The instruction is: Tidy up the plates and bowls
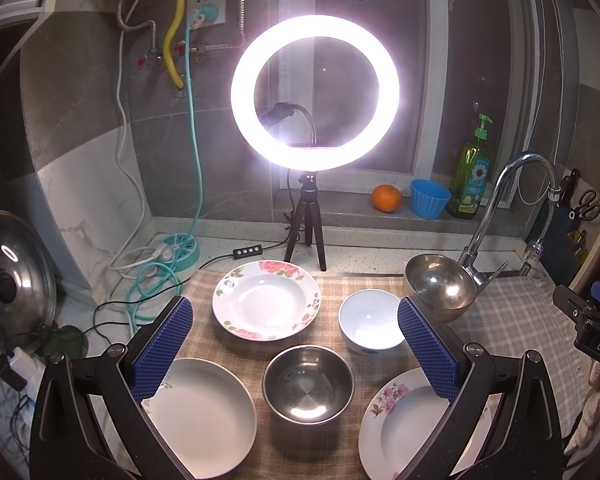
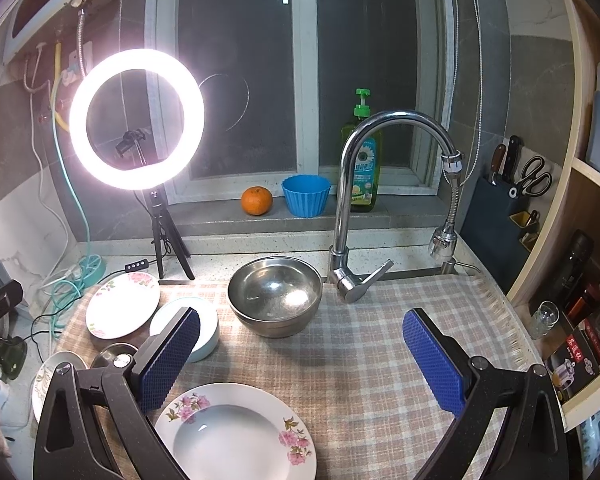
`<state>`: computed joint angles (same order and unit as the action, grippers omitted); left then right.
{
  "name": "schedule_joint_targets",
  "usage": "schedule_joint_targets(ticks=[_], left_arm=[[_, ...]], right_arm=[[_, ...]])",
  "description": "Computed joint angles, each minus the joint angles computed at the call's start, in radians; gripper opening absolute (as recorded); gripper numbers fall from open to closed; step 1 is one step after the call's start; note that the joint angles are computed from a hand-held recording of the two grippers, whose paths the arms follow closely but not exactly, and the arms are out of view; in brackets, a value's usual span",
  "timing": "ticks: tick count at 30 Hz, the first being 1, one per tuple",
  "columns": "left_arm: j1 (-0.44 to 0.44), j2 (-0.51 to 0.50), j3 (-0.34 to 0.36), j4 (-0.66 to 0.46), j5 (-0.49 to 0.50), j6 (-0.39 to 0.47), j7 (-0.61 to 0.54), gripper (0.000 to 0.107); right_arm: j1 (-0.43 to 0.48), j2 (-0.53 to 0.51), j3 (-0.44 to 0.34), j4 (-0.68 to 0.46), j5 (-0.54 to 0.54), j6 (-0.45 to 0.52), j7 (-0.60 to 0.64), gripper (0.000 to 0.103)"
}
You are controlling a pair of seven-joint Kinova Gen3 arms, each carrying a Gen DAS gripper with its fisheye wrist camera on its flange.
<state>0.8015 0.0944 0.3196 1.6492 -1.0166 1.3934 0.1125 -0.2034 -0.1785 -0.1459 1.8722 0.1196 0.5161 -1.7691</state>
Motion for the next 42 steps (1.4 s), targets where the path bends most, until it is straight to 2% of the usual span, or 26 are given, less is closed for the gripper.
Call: schedule_joint_targets(ticks=[9,13,18,20,23,24,26,28,30,33,38,39,42], left_arm=[[-0.009,-0.018,0.005,0.03,0.022,-0.006,0.026,0.101],[-0.021,-0.03,0.012,0.049,0.052,-0.017,0.035,0.097],[-0.03,-0.039,0.02,0.067,0.087,-0.03,0.038,0.093],[-0.039,-0.047,0.021,0.077,0.107,-0.048,0.03,0.085],[-0.054,-0.059,0.023,0.095,0.139,-0.081,0.022,0.082],[-0.061,-0.061,0.023,0.099,0.15,-0.093,0.018,0.077],[-0.073,-0.067,0.024,0.11,0.176,-0.123,0.007,0.072],[-0.083,-0.072,0.025,0.12,0.199,-0.152,-0.001,0.071],[-0.095,-0.077,0.025,0.135,0.224,-0.195,-0.016,0.061],[-0.114,-0.079,0.022,0.153,0.272,-0.27,-0.048,0.055],[-0.148,-0.076,0.003,0.195,0.383,-0.424,-0.113,0.043],[-0.155,-0.076,0.0,0.203,0.409,-0.449,-0.128,0.039],[-0.171,-0.068,-0.008,0.218,0.465,-0.51,-0.161,0.037]], right_arm=[[0.002,0.009,-0.002,0.008,0.018,0.003,-0.003,0.1],[-0.003,0.019,0.005,0.013,0.021,0.007,0.022,0.098],[-0.022,0.036,0.04,0.011,-0.036,0.034,0.101,0.081],[-0.027,0.044,0.054,0.011,-0.071,0.048,0.144,0.076],[-0.025,0.054,0.064,0.013,-0.107,0.064,0.186,0.075],[-0.023,0.056,0.068,0.015,-0.121,0.067,0.199,0.074],[-0.02,0.065,0.08,0.016,-0.156,0.077,0.232,0.072],[-0.016,0.08,0.096,0.008,-0.198,0.1,0.273,0.068],[-0.006,0.104,0.115,-0.008,-0.259,0.139,0.329,0.058],[0.027,0.152,0.136,-0.033,-0.349,0.211,0.407,0.046],[0.104,0.236,0.144,-0.067,-0.463,0.331,0.483,0.036],[0.117,0.25,0.142,-0.072,-0.475,0.346,0.491,0.035],[0.151,0.281,0.134,-0.072,-0.51,0.379,0.513,0.035]])
